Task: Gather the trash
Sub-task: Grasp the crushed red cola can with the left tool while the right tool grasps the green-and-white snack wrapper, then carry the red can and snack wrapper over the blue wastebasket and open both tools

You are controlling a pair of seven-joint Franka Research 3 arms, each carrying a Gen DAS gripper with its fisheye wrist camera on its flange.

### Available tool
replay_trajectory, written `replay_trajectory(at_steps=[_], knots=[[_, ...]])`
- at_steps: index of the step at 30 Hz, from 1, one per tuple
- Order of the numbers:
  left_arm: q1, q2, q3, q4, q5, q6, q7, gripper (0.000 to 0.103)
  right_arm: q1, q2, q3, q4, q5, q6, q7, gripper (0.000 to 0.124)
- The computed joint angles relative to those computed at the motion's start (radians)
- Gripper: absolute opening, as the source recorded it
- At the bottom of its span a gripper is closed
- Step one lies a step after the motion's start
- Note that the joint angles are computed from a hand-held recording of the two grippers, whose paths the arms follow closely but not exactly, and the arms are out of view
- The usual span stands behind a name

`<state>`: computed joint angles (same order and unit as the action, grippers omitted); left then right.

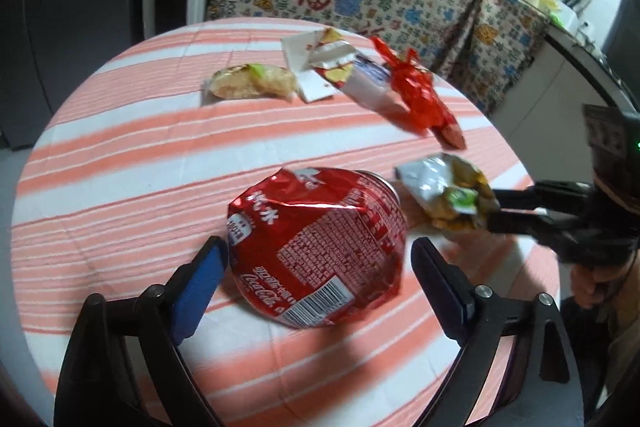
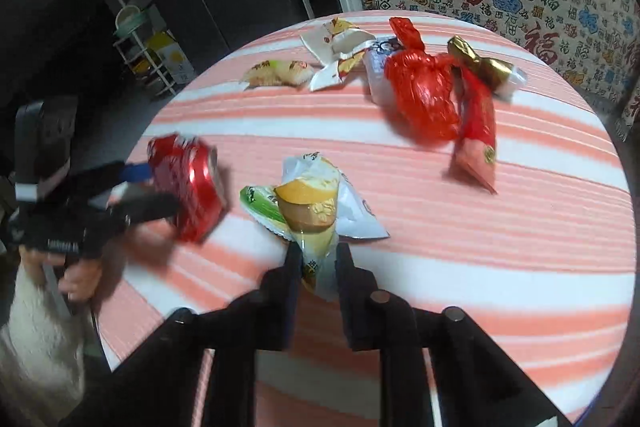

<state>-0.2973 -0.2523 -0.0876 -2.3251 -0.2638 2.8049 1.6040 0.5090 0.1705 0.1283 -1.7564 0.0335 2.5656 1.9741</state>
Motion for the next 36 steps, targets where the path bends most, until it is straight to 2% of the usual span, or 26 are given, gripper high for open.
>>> replay_trajectory(at_steps=[2, 4, 6, 9, 10, 11, 12, 13, 15, 17, 18, 19, 20, 21, 23, 24, 26, 28, 30, 31, 32, 36], knots=[[-0.004, 0.009, 0.011, 0.006, -0.027, 0.002, 0.006, 0.094, 0.012, -0.008, -0.011, -0.010, -0.059, 0.025, 0.034, 0.062], [-0.036, 0.013, 0.048, 0.009, -0.117, 0.006, 0.076, 0.094, 0.017, 0.006, -0.014, 0.018, -0.097, 0.029, 0.042, 0.062], [-0.035, 0.016, 0.052, 0.014, -0.159, -0.003, 0.106, 0.092, 0.013, 0.030, -0.006, 0.059, -0.078, 0.023, 0.008, 0.063], [-0.039, 0.002, 0.054, 0.004, -0.221, 0.000, 0.150, 0.070, 0.035, 0.118, -0.013, 0.194, -0.119, -0.081, -0.040, 0.062], [-0.031, 0.000, 0.046, 0.004, -0.215, -0.006, 0.144, 0.042, 0.045, 0.134, -0.021, 0.215, -0.133, -0.102, -0.038, 0.057], [-0.042, -0.004, 0.055, 0.006, -0.246, -0.016, 0.165, 0.033, 0.053, 0.146, -0.031, 0.227, -0.145, -0.112, -0.025, 0.040], [-0.049, -0.012, 0.057, 0.001, -0.277, -0.008, 0.175, 0.029, 0.057, 0.148, -0.037, 0.228, -0.147, -0.114, -0.013, 0.031], [-0.048, -0.017, 0.052, -0.001, -0.284, 0.000, 0.175, 0.024, 0.042, 0.135, -0.027, 0.202, -0.095, -0.084, -0.011, 0.028], [-0.046, -0.030, 0.034, -0.009, -0.270, 0.027, 0.158, 0.019, 0.047, 0.104, -0.035, 0.164, -0.092, -0.060, 0.022, 0.025], [-0.023, -0.040, -0.002, -0.013, -0.191, 0.045, 0.095, 0.013, 0.056, 0.064, -0.043, 0.123, -0.125, -0.045, 0.059, 0.024], [-0.013, -0.047, -0.020, -0.014, -0.144, 0.050, 0.062, 0.005, 0.056, 0.053, -0.043, 0.112, -0.135, -0.043, 0.076, 0.024], [-0.018, -0.049, -0.022, -0.009, -0.114, 0.039, 0.051, 0.000, 0.055, 0.034, -0.043, 0.092, -0.144, -0.036, 0.097, 0.024], [-0.024, -0.051, -0.022, -0.006, -0.087, 0.027, 0.048, 0.000, 0.049, 0.013, -0.041, 0.068, -0.143, -0.024, 0.109, 0.023], [-0.041, -0.049, -0.014, -0.006, -0.075, 0.027, 0.069, 0.000, 0.042, 0.003, -0.035, 0.057, -0.138, -0.021, 0.111, 0.023], [-0.012, -0.040, -0.041, -0.007, 0.008, 0.012, 0.012, 0.009, 0.028, -0.017, -0.027, 0.033, -0.128, -0.019, 0.117, 0.023], [0.007, -0.030, -0.055, -0.003, 0.050, -0.005, -0.033, 0.017, 0.025, -0.024, -0.024, 0.024, -0.133, -0.021, 0.121, 0.023], [-0.012, -0.027, -0.034, -0.016, 0.036, 0.008, -0.039, 0.072, 0.020, -0.043, -0.019, 0.000, -0.144, -0.021, 0.136, 0.023], [-0.019, -0.032, -0.024, -0.042, 0.034, 0.069, -0.046, 0.092, 0.011, -0.058, -0.012, -0.022, -0.141, -0.011, 0.141, 0.023], [-0.065, -0.019, 0.024, -0.029, -0.019, 0.082, -0.001, 0.094, 0.008, -0.080, -0.007, -0.049, -0.160, -0.006, 0.155, 0.023], [-0.118, -0.003, 0.076, -0.004, -0.104, 0.061, 0.074, 0.097, 0.005, -0.084, -0.004, -0.053, -0.167, -0.007, 0.160, 0.023], [-0.143, 0.015, 0.100, 0.021, -0.174, 0.046, 0.131, 0.097, 0.003, -0.093, -0.001, -0.065, -0.172, -0.003, 0.167, 0.023], [-0.125, 0.113, 0.090, 0.140, -0.285, -0.030, 0.179, 0.096, -0.005, -0.102, 0.008, -0.079, -0.181, 0.018, 0.179, 0.023]])
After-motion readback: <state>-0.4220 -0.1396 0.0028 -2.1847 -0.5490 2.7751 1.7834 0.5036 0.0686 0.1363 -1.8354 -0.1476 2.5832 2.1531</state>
